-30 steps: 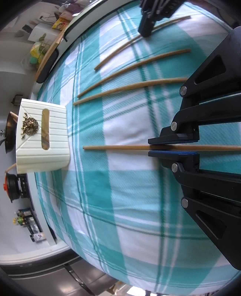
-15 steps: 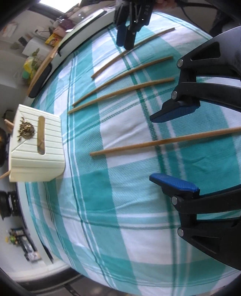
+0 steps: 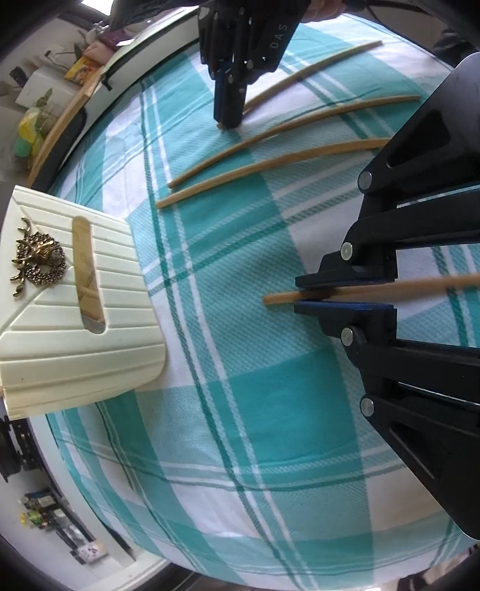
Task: Organize utensils
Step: 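Lift the chopstick with the left tool toward the box while the right tool carries its chopstick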
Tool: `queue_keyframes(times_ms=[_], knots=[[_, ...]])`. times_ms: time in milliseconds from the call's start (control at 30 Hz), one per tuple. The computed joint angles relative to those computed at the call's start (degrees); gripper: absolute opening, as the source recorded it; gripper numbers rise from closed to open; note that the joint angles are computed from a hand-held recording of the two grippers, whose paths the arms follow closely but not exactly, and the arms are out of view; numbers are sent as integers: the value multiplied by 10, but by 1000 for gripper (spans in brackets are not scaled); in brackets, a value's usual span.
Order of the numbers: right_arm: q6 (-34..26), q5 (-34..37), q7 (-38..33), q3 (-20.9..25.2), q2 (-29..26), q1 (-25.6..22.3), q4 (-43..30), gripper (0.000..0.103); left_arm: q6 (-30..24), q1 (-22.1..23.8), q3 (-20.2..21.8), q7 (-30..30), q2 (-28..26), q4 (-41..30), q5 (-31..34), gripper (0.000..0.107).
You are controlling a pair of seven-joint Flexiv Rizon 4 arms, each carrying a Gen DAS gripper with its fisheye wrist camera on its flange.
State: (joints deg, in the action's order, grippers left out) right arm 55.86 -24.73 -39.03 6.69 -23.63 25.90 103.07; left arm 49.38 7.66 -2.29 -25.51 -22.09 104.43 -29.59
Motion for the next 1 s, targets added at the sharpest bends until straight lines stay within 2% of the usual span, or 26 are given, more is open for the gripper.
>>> queue_keyframes(times_ms=[67,167,300,467,700,767,867,1000], knots=[[8,6,2,-1,-3,-3,-3,6,12,2,-4,2,3,6,-16,4],[44,-10,35,-11,13,1,17,6,14,16,-15,23,24,23,-77,4],[113,-97,116,-38,68,18,71,6,9,25,-15,63,65,40,-161,4],[147,-252,234,-49,137,19,112,6,-30,28,9,120,122,54,-268,4],[124,-485,390,-21,204,-12,126,6,-61,12,43,162,164,71,-341,4],[113,-528,418,-8,210,-23,122,6,-62,7,48,173,174,79,-357,4],[106,-578,451,11,209,-40,111,6,-34,-8,50,202,186,93,-389,4],[95,-605,472,25,207,-50,97,6,-12,-21,50,222,189,95,-431,4]])
